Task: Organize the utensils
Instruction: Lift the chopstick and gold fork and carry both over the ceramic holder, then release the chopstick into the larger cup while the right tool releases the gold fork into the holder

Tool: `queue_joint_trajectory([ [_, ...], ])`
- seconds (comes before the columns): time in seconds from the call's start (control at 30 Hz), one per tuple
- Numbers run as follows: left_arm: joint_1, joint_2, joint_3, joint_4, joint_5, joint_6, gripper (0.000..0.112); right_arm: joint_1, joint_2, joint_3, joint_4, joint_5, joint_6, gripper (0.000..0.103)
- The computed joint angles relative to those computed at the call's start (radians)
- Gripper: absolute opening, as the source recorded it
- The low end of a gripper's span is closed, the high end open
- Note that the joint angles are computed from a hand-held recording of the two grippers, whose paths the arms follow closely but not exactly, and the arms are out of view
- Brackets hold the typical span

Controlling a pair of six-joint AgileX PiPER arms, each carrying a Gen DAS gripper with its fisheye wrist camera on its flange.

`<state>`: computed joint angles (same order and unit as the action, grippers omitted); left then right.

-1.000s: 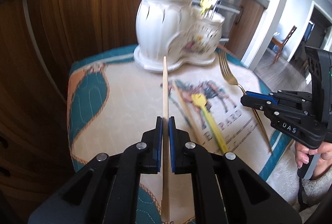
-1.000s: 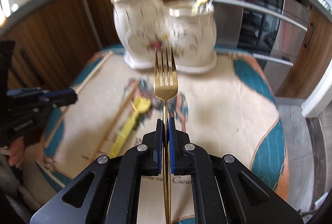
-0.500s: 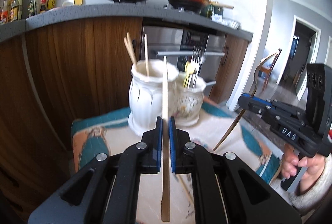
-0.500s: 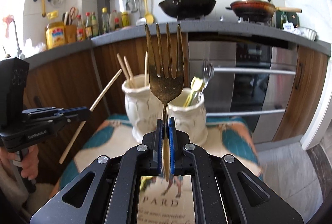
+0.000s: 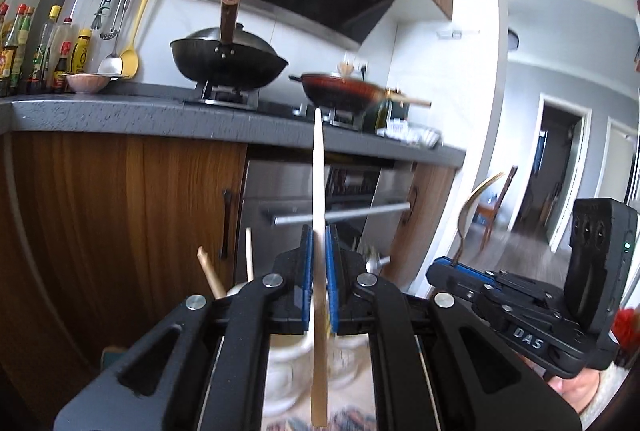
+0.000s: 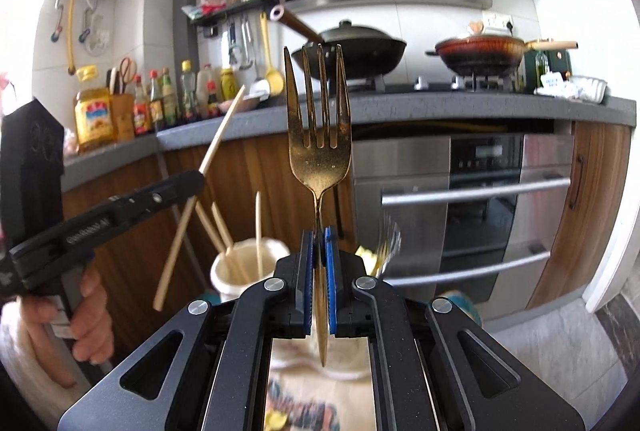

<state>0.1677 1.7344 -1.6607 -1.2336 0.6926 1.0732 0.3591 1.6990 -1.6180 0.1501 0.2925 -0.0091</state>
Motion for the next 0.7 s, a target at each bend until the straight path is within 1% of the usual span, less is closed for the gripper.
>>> queue_joint_trajectory([
  [0.07, -0.013, 0.048, -0.059, 0.002, -0.021, -0.033, 0.006, -0.008, 0.021, -0.042, 0.006, 0.001, 0.0, 0.007],
  [0.27, -0.065, 0.108, -0.091, -0.007, -0.142, -0.004, 0.006, -0.03, 0.117, -0.181, 0.02, 0.02, 0.005, 0.007],
  [0.37, -0.104, 0.135, -0.104, 0.017, -0.211, 0.016, 0.006, -0.03, 0.163, -0.231, 0.002, 0.039, 0.03, 0.007],
  [0.43, -0.12, 0.152, -0.115, 0.044, -0.239, 0.007, 0.006, -0.032, 0.187, -0.254, -0.014, 0.046, 0.048, 0.007],
  [0.5, -0.135, 0.156, -0.102, 0.032, -0.287, 0.038, 0.006, -0.032, 0.203, -0.262, -0.038, 0.044, 0.072, 0.007],
  [0.6, -0.151, 0.151, -0.068, -0.029, -0.338, 0.121, 0.006, -0.036, 0.218, -0.259, -0.017, 0.044, 0.057, 0.007],
  [0.7, -0.157, 0.139, -0.028, -0.078, -0.358, 0.2, 0.006, -0.042, 0.229, -0.258, 0.003, 0.053, 0.042, 0.007],
])
